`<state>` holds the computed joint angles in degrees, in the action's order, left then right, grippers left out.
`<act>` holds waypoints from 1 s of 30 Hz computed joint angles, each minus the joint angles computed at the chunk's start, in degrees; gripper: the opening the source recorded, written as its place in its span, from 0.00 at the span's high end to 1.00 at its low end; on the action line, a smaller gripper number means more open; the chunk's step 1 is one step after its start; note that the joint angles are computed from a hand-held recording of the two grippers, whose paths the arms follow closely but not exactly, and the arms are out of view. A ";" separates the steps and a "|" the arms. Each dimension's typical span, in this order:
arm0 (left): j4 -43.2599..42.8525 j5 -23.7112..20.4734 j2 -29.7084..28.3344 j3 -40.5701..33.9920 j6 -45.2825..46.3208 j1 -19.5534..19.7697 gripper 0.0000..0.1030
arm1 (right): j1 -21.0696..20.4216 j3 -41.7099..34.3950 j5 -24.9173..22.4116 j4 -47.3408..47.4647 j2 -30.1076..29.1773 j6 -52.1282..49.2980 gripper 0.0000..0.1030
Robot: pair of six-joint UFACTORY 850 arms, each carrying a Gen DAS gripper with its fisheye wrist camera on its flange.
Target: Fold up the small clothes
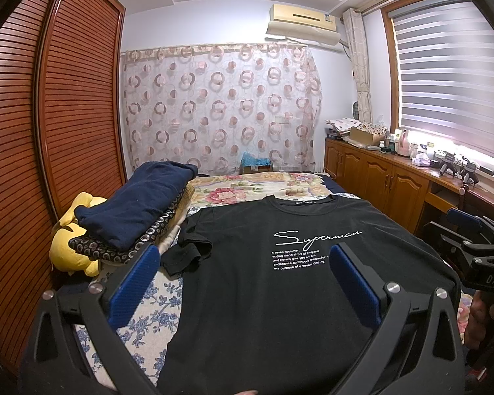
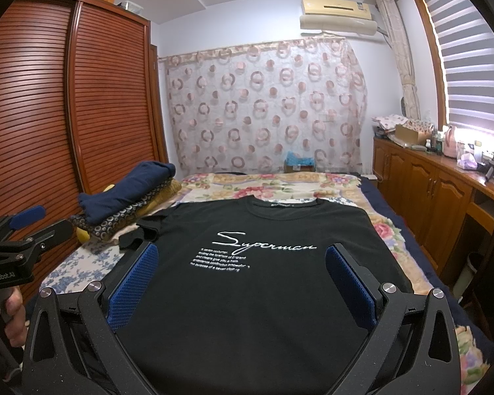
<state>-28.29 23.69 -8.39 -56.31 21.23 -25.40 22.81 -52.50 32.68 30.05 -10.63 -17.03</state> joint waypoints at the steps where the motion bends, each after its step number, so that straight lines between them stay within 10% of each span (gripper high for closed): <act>1: -0.06 -0.06 -0.05 -0.07 0.03 0.01 0.00 | -0.02 0.01 0.04 -0.21 -0.05 0.18 0.00; 22: 1.29 -4.95 -9.69 -6.58 -5.74 6.43 0.00 | -0.21 -6.55 1.47 -3.45 -8.23 -0.95 0.00; 30: -4.27 -5.18 -14.37 -9.95 0.36 9.56 0.00 | -1.69 -15.52 -4.84 -10.89 -14.60 1.14 0.01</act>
<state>-32.56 18.51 -22.76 -66.26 21.59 -15.83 21.12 -68.02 27.84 19.16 -25.23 -15.89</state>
